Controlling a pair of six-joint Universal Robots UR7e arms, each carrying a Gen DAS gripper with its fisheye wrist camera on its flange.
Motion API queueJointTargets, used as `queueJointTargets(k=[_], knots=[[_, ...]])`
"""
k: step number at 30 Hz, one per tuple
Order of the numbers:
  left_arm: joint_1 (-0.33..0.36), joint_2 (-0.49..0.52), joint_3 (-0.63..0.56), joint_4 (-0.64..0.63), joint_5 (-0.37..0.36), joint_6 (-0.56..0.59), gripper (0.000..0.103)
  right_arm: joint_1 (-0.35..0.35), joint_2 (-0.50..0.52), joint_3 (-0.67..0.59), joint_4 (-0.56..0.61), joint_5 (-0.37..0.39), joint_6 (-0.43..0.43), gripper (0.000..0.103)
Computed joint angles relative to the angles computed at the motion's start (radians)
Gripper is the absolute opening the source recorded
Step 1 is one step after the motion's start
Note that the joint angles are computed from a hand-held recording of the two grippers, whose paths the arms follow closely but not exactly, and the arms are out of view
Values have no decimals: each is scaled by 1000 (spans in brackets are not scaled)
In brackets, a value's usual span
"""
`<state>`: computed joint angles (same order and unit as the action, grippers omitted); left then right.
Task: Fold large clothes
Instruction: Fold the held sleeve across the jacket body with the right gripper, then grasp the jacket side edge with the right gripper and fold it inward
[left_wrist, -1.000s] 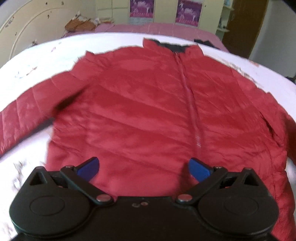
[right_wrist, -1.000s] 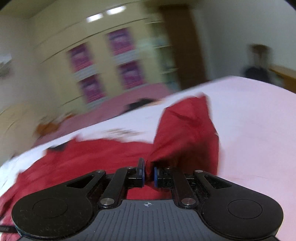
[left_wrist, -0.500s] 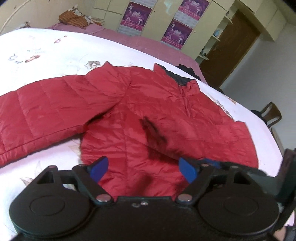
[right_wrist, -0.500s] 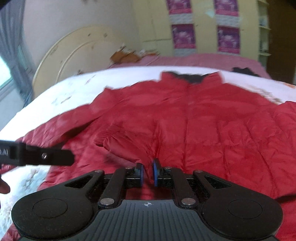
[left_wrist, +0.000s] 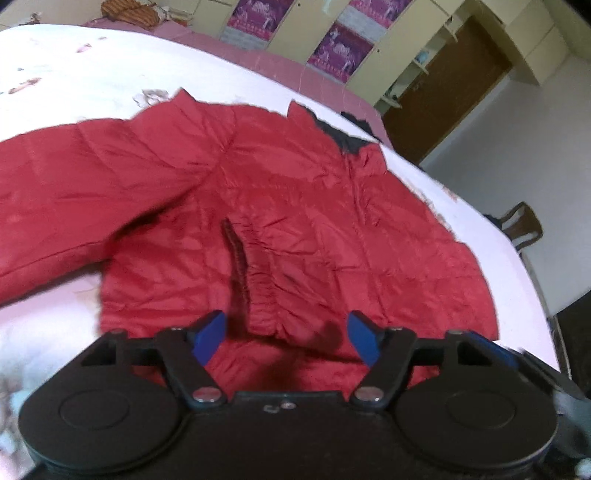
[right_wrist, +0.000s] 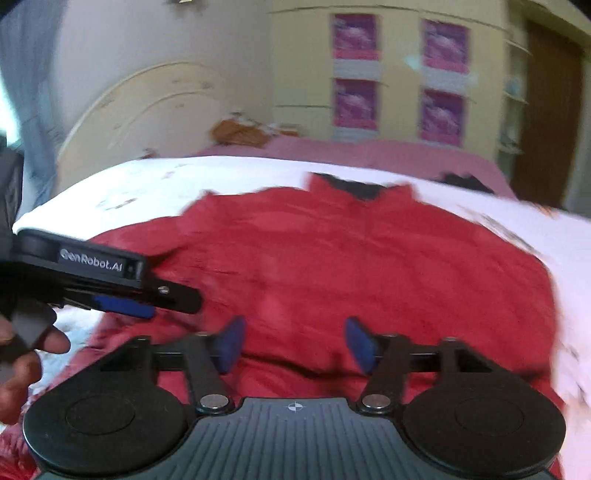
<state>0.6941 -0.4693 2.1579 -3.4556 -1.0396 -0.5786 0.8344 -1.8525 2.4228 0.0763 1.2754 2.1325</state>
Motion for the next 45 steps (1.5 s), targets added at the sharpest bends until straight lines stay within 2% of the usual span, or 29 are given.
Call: queueJointTargets(k=[1,3,5,6,8,11,14,17,20,21,22,23,25,27,28,31,32,33,35,36,41,45], knots=[[3,11,-22,25,7,13,51,-53,-29,-7,32,-26,15,42],[1,30,-44,27,18,49,17,-122,-68,-23,72,-43,51,36],[6,44,-61,-15,1,64,17,-199,-95,-44,110,-72,86,22],[-2,51,-69,-34,14,83,17,-240,-115,-55,137,-88,100,21],[-25,58,-77,-84,51,128,17,-291,-142,-71,155,-101,132,19],[-51,45,-66,-163,146,170,17,-340,-162,-108,187,-143,173,19],[-29,16,-55,-137,187,179,17,-363,-182,-131,209,-180,179,19],[-2,9,-67,-25,169,169,17,-288,-129,-175,174,-115,228,19],[6,20,-63,3,167,151,17,-229,-73,-207,135,-70,260,19],[9,23,-62,9,171,142,17,-200,-48,-223,119,-46,263,16],[12,28,-62,11,174,137,17,-190,-26,-239,119,-40,254,1],[15,31,-62,13,175,134,17,-165,0,-251,102,-13,254,0],[24,46,-75,20,174,143,17,-102,69,-285,55,98,260,0],[34,49,-81,25,164,149,19,-72,148,-337,60,205,294,0],[39,45,-82,31,153,155,20,-78,173,-361,89,210,303,0],[26,11,-60,68,172,138,38,-105,130,-350,105,153,290,0],[10,-4,-42,67,198,128,54,-121,103,-341,112,112,289,0],[-15,-3,-23,25,247,136,57,-133,77,-335,120,71,285,0],[-38,8,-24,-26,289,175,57,-125,64,-337,126,39,271,0],[-38,19,-42,-36,290,204,57,-98,81,-351,127,53,268,0],[0,112,-215,2,242,391,55,38,226,-446,102,173,242,0],[48,170,-305,89,257,418,57,68,357,-530,112,254,158,0]])
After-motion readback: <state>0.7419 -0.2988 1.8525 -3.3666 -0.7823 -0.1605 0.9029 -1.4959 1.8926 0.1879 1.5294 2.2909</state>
